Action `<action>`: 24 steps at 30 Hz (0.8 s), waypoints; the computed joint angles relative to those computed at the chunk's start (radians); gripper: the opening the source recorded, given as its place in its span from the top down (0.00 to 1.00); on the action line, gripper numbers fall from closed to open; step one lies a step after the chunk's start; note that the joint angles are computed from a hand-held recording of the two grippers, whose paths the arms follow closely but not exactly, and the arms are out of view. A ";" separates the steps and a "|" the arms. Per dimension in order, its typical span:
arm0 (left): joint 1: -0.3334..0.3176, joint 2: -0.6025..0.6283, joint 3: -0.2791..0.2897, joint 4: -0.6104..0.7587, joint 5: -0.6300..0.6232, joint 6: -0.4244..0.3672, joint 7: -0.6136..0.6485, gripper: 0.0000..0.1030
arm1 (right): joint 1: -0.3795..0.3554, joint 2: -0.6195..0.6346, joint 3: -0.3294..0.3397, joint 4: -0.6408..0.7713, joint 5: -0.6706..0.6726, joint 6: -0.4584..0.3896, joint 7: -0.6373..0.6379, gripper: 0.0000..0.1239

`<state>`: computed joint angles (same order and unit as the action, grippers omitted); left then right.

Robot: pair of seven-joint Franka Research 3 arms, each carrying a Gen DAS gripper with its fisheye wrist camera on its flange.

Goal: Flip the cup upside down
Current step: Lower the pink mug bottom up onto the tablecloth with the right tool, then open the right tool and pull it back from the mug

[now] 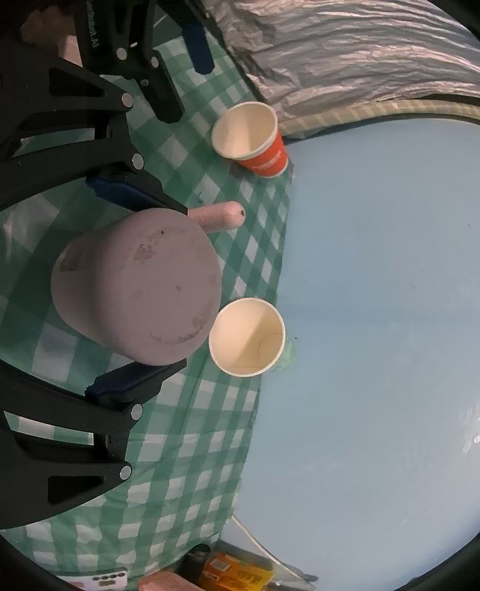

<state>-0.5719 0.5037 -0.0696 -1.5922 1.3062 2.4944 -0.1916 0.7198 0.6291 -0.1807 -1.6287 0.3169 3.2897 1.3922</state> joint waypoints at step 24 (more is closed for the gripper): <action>-0.037 -0.214 -0.132 -0.216 0.324 -0.240 -0.290 0.00 | -0.356 -0.307 0.400 -0.395 -0.147 0.313 0.068 0.28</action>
